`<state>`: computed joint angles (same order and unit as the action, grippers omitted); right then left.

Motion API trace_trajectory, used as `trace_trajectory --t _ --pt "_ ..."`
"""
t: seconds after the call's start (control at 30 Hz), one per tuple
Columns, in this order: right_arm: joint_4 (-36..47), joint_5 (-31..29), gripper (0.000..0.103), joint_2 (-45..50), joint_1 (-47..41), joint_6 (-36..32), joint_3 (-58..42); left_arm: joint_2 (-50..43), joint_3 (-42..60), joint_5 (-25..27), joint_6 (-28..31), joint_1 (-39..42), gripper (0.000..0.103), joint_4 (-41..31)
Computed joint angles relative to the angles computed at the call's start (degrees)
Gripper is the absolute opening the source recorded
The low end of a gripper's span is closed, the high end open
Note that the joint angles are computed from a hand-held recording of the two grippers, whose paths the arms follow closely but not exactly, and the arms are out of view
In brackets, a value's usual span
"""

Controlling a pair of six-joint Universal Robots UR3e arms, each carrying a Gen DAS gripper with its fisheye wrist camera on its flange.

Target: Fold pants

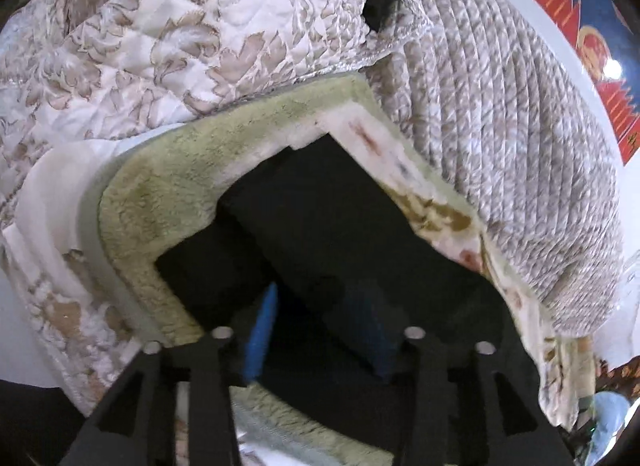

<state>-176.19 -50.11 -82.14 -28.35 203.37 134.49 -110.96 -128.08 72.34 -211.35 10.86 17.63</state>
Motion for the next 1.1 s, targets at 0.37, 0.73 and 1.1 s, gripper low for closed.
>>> trace_trajectory --t 0.37,0.73,1.1 --pt "-0.1 -3.7 0.012 0.0 2.2 0.5 -1.7 -2.3 7.3 10.5 -0.8 -2.8 0.005 -4.1" --pt "5.2 -1.3 0.005 -7.8 0.3 -2.0 -0.9 9.7 2.8 9.0 4.9 -1.5 0.004 -8.8" --pt "12.4 -1.0 0.007 -9.9 -1.9 -4.5 1.1 9.1 -0.4 8.0 8.3 1.2 0.004 -15.8"
